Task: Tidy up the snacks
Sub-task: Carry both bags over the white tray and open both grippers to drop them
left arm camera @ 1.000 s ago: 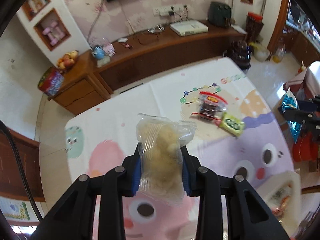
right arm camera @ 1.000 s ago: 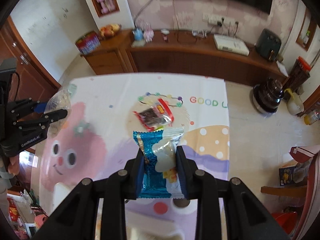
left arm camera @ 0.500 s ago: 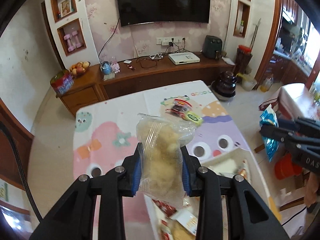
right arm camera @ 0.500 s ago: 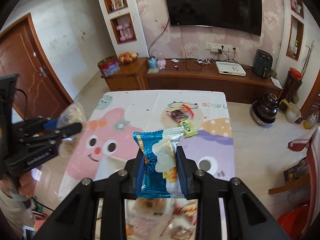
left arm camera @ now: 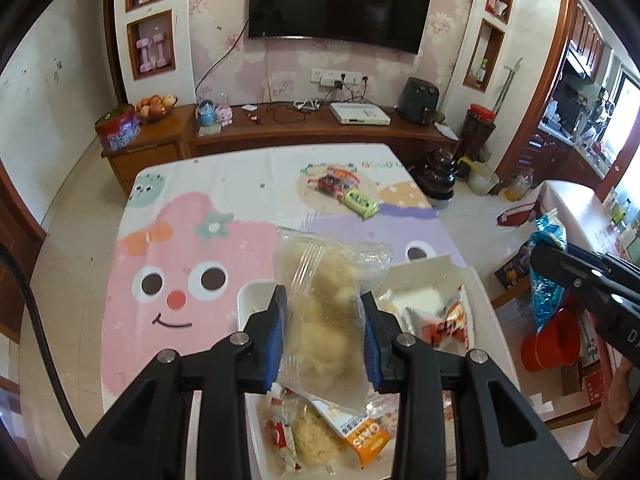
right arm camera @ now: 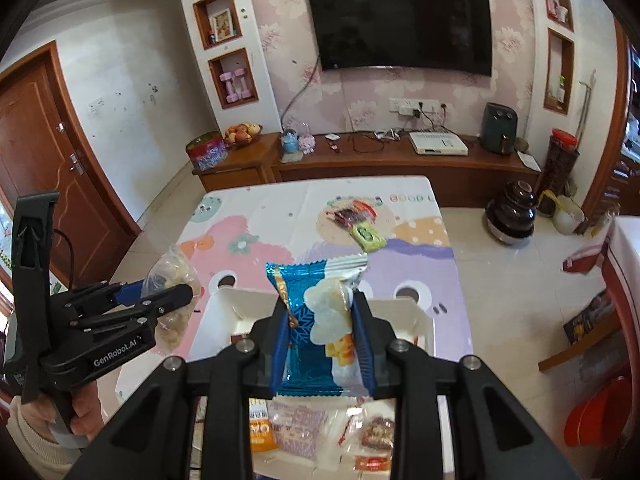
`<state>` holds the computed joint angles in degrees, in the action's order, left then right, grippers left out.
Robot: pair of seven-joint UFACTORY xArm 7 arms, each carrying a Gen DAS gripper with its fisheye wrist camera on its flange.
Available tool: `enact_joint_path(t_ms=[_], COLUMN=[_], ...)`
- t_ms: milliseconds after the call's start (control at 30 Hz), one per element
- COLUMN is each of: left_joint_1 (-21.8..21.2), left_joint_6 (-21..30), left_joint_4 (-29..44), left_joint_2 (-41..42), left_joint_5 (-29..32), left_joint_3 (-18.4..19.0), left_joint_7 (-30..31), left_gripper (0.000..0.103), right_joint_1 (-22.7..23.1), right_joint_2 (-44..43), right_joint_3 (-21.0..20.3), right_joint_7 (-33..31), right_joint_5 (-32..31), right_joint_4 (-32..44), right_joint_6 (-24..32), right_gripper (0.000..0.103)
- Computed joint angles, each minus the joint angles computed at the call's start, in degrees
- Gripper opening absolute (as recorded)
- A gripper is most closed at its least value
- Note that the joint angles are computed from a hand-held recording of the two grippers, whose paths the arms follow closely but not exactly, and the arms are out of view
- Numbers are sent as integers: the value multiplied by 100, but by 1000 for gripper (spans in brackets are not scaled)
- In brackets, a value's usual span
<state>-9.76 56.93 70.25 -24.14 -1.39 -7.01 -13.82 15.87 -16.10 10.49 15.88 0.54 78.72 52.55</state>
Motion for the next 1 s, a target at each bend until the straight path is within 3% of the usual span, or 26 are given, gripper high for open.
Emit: enact_joint_path(t_ms=[467,867,1000], left_joint_1=[-38,-78,-59], left_joint_6=[38,138,144], left_joint_4=[-895,-1064,-1075], left_joint_2=[-270,-212,-221], left_joint_5=[68,18,86], left_joint_3=[-51,-36,-76], left_joint_7=[-130,-131,-194], left_gripper=[32,32,44], right_joint_1=[49,90,131], right_joint_2=[-101,-35,35], right_joint_3=[-16,52,52], right_joint_7=[166,289,284], right_joint_5=[209,46,37], right_joint_4=[-774,-940,-914], right_joint_6=[365,494,612], right_gripper=[30,30,34])
